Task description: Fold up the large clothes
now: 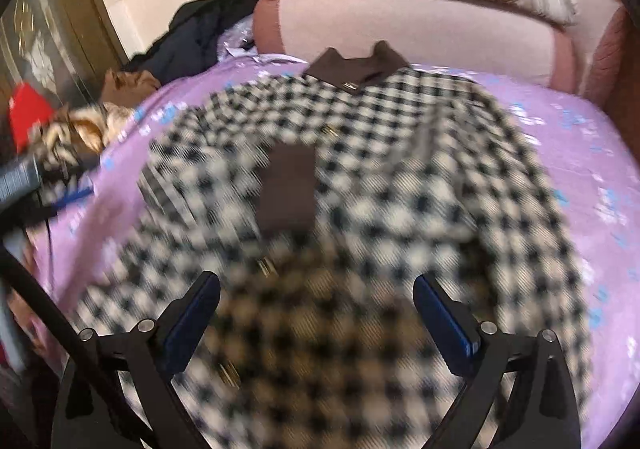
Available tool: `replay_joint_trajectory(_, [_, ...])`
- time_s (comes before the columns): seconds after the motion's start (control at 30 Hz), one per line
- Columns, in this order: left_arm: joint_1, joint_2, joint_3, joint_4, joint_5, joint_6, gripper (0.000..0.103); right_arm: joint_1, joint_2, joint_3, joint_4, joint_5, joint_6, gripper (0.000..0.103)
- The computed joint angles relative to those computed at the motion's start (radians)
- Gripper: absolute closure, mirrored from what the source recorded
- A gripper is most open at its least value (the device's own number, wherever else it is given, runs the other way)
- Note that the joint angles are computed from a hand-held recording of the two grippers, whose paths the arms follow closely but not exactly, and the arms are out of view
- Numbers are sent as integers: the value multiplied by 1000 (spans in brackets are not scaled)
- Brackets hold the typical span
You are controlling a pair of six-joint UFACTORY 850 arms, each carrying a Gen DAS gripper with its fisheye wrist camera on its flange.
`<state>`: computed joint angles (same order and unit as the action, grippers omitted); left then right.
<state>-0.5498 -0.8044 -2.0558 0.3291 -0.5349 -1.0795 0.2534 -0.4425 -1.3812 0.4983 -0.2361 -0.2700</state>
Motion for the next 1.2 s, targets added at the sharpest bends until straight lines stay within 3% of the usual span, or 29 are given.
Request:
replay_joint_trajectory(0.07, [13, 35, 64, 33, 17, -65, 29, -8, -58, -86, 69, -32, -24, 3])
replay_joint_trajectory(0.2, [32, 74, 143, 31, 69, -115, 29, -7, -171, -253, -21, -85, 101, 3])
replay_joint_trajectory(0.33, [39, 48, 113, 40, 69, -143, 29, -13, -354, -500, -20, -282, 126, 5])
replay_joint_trajectory(0.4, [30, -1, 35, 73, 28, -164, 29, -20, -409, -573, 46, -362, 94, 35])
replay_joint_trajectory(0.43, [27, -15, 14, 91, 10, -171, 29, -21, -431, -609, 48, -405, 107, 55])
replay_joint_trajectory(0.47, [25, -29, -9, 105, -13, -171, 29, -22, -428, -611, 63, -406, 94, 71])
replay_joint_trajectory(0.5, [24, -45, -33, 104, -32, -161, 29, -30, -422, -605, 121, -405, 43, 83])
replay_joint_trajectory(0.57, [24, -72, -77, 61, -61, -121, 29, -47, -413, -620, 124, -406, 48, 91])
replay_joint_trajectory(0.63, [26, -90, -102, 23, -69, -90, 29, -55, -392, -627, 12, -356, 132, 91])
replay_joint_trajectory(0.73, [25, -126, -151, -28, -86, -37, 29, -70, -406, -680, -173, -344, 306, 92])
replay_joint_trajectory(0.9, [12, -233, -322, -68, -205, 59, 29, -87, -517, -846, -529, -434, 593, 92])
replay_joint_trajectory(0.97, [9, -271, -385, -78, -242, 84, 29, -99, -575, -931, -564, -493, 622, 90])
replay_joint_trajectory(1.03, [7, -294, -423, -75, -269, 92, 29, -111, -630, -1015, -559, -554, 617, 83])
replay_joint_trajectory(1.1, [5, -333, -488, -68, -321, 103, 29, -114, -633, -1021, -587, -560, 653, 74])
replay_joint_trajectory(1.2, [5, -347, -518, -49, -340, 90, 29, -96, -478, -792, -807, -380, 879, 53])
